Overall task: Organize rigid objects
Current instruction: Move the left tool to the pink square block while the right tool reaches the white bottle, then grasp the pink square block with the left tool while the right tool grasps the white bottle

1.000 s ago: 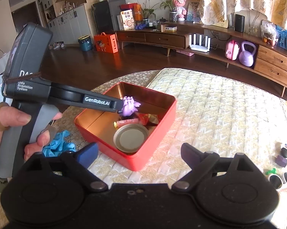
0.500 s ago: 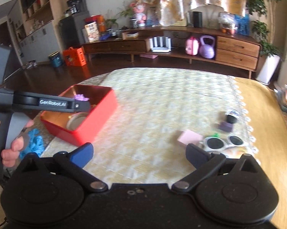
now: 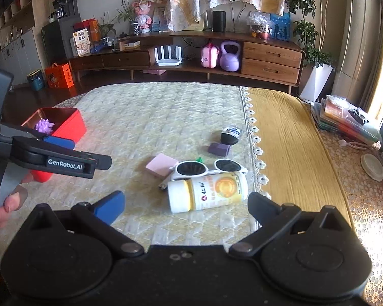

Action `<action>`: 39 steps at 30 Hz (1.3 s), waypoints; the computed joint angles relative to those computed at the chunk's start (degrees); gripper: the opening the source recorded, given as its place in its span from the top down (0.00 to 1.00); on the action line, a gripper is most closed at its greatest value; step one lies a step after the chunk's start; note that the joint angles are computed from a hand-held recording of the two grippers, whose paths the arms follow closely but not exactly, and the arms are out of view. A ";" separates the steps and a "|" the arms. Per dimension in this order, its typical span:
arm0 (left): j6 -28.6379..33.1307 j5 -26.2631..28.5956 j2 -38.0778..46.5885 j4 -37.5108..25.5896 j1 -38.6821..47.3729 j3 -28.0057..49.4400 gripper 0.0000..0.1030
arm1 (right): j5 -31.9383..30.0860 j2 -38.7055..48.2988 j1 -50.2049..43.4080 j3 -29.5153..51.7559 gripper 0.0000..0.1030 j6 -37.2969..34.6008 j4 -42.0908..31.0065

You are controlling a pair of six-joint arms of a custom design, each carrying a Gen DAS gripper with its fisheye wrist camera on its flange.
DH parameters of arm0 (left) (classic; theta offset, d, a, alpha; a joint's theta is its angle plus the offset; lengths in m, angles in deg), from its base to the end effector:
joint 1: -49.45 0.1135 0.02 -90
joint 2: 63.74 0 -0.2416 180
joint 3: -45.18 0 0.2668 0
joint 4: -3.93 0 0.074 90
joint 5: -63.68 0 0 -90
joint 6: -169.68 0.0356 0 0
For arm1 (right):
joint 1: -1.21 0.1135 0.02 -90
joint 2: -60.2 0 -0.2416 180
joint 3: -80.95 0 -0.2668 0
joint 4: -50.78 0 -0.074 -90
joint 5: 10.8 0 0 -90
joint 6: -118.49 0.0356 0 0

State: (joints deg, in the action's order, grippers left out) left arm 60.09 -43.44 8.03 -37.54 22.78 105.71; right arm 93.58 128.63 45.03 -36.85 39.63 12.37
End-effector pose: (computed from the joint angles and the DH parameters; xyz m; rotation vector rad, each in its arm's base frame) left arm 0.2474 -0.1125 0.2050 0.0269 2.4345 0.0143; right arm 0.2035 0.1831 0.2330 -0.5362 2.2643 0.1880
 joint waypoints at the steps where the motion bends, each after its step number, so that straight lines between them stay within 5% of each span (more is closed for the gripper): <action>1: 0.36 -0.57 1.87 0.93 -0.44 0.77 0.20 | -0.17 0.11 -0.72 -0.49 0.00 -0.62 0.50; 18: 3.11 1.34 23.05 9.67 -0.56 10.42 0.20 | -4.16 9.98 -7.30 -1.90 0.00 -11.05 10.87; 39: 2.87 4.79 24.57 16.80 1.45 8.18 0.21 | -5.04 16.22 -7.35 -0.64 0.00 -13.32 16.24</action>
